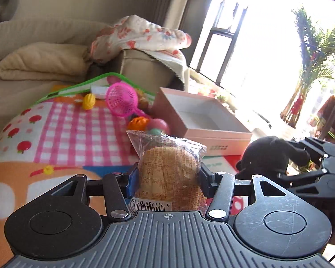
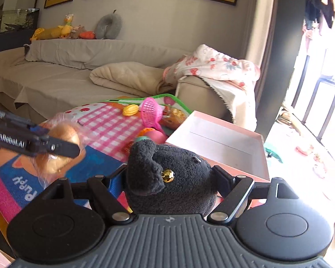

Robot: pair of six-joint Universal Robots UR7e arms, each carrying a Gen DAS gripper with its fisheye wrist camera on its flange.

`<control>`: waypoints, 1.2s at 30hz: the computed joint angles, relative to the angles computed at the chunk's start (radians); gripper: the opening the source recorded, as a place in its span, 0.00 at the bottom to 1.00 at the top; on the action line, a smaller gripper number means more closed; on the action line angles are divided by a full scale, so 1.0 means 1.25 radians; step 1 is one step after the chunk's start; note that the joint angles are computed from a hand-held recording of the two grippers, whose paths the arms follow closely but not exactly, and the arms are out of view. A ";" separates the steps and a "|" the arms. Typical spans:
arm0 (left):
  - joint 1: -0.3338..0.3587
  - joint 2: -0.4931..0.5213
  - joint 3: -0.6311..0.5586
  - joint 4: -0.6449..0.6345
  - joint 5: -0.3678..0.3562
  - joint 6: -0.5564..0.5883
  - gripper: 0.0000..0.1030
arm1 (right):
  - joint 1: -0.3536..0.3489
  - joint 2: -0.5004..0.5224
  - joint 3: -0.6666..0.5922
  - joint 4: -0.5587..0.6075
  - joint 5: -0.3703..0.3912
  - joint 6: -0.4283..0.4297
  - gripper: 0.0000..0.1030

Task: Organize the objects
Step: 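Grasp the packaged bread roll with the left gripper while the right grasps the black plush, then lower the bread roll and black plush into the pink box and release both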

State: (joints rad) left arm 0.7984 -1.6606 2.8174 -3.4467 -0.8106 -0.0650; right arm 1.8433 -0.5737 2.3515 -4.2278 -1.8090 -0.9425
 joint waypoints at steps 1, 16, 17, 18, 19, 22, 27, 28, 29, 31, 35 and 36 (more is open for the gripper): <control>0.007 0.047 -0.033 -0.033 -0.025 0.024 0.56 | -0.015 -0.008 0.013 -0.021 0.013 0.000 0.78; 0.193 0.581 -0.524 0.003 -0.055 0.071 0.59 | -0.130 -0.060 0.037 -0.106 0.081 0.056 0.78; 0.196 0.577 -0.522 0.023 -0.051 0.058 0.59 | -0.132 -0.064 0.033 -0.102 0.080 0.056 0.78; 0.195 0.567 -0.510 0.019 -0.051 0.068 0.57 | -0.132 -0.067 0.030 -0.100 0.077 0.056 0.78; 0.192 0.555 -0.497 0.008 -0.055 0.076 0.57 | -0.132 -0.070 0.024 -0.098 0.075 0.055 0.78; 0.178 0.499 -0.434 -0.079 -0.088 0.114 0.57 | -0.120 -0.080 -0.001 -0.079 0.065 0.067 0.78; 0.136 0.415 -0.318 -0.245 -0.071 0.192 0.57 | -0.084 -0.116 -0.087 0.058 0.048 0.138 0.79; 0.131 0.398 -0.297 -0.261 -0.065 0.203 0.57 | -0.077 -0.120 -0.110 0.094 0.044 0.155 0.78; 0.129 0.390 -0.278 -0.276 -0.061 0.214 0.57 | -0.067 -0.125 -0.140 0.143 0.037 0.178 0.79; 0.125 0.377 -0.239 -0.300 -0.034 0.230 0.57 | -0.050 -0.110 -0.205 0.205 0.025 0.207 0.79; 0.147 0.358 -0.195 -0.285 -0.013 0.213 0.57 | -0.030 -0.021 -0.366 0.239 0.001 0.215 0.79; 0.154 0.355 -0.190 -0.282 -0.011 0.213 0.57 | -0.030 0.006 -0.413 0.245 0.000 0.214 0.84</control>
